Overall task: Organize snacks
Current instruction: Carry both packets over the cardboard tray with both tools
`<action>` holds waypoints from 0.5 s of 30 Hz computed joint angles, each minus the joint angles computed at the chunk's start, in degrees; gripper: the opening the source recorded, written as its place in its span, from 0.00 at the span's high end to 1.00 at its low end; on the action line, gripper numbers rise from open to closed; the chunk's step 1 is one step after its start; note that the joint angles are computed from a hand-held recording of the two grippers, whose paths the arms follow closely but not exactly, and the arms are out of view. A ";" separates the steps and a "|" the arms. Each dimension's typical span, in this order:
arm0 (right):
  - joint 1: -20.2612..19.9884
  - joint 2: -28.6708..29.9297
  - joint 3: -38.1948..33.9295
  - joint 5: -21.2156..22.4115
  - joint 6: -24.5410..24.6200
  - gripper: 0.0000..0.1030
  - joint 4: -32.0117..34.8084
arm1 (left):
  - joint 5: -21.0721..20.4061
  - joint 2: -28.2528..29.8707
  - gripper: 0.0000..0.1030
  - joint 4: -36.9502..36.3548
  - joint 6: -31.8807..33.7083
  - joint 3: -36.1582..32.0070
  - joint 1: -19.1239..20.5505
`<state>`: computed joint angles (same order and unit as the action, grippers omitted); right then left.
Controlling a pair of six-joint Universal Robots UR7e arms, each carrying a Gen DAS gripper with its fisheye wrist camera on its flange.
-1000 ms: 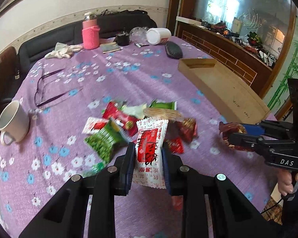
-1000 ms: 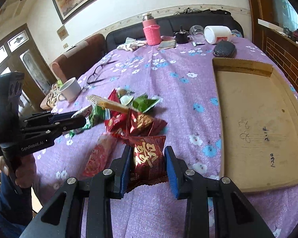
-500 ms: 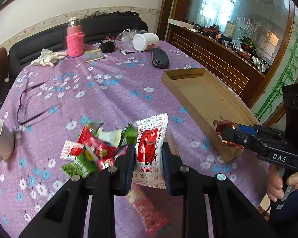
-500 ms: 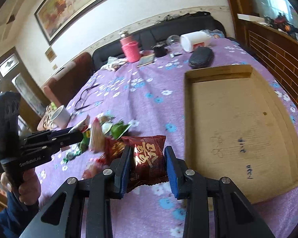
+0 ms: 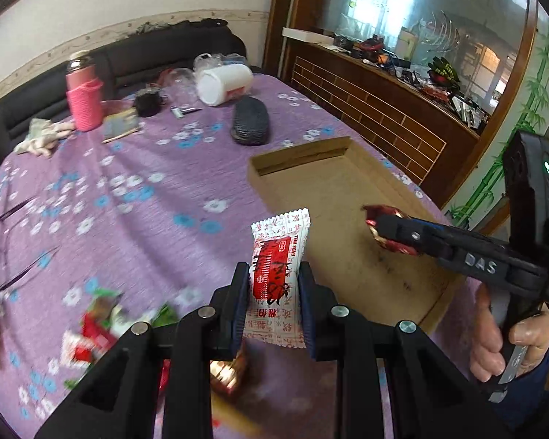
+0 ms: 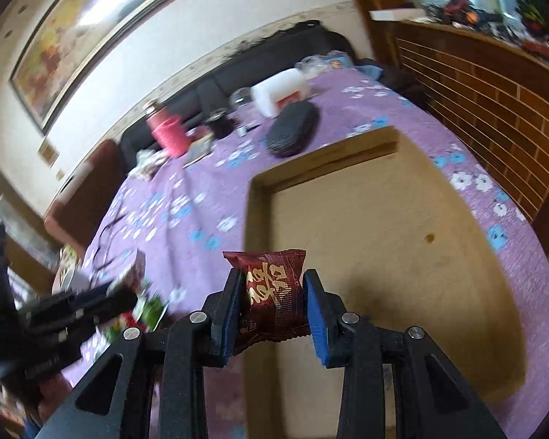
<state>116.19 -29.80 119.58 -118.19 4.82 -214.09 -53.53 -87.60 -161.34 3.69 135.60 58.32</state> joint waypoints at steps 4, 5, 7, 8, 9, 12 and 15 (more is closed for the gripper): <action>-2.40 -0.64 -3.47 -1.51 2.01 0.65 3.85 | -1.66 8.27 0.76 -2.43 0.92 -4.12 0.80; -2.98 -0.58 -4.76 -2.07 2.40 0.65 5.08 | -1.45 10.90 0.76 -3.50 1.10 -5.46 0.93; -3.91 -0.11 -6.89 -3.07 2.90 0.65 6.87 | -1.58 14.39 0.76 -4.25 0.90 -7.74 1.46; -4.47 0.12 -7.84 -3.41 3.49 0.65 7.73 | -1.78 16.45 0.76 -4.78 0.67 -9.19 1.83; -5.02 0.40 -8.73 -3.65 3.73 0.65 8.60 | -1.77 17.93 0.76 -5.19 0.49 -10.13 2.01; -6.28 1.17 -10.47 -4.54 4.08 0.66 10.43 | -1.51 21.36 0.76 -5.91 0.01 -12.50 2.79; -6.88 1.74 -10.94 -4.89 3.33 0.66 10.38 | -1.09 23.19 0.76 -5.98 -0.37 -13.61 3.58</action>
<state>109.31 -28.06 108.64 -123.08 8.14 -203.71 -54.62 -64.41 -167.32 3.32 121.99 61.90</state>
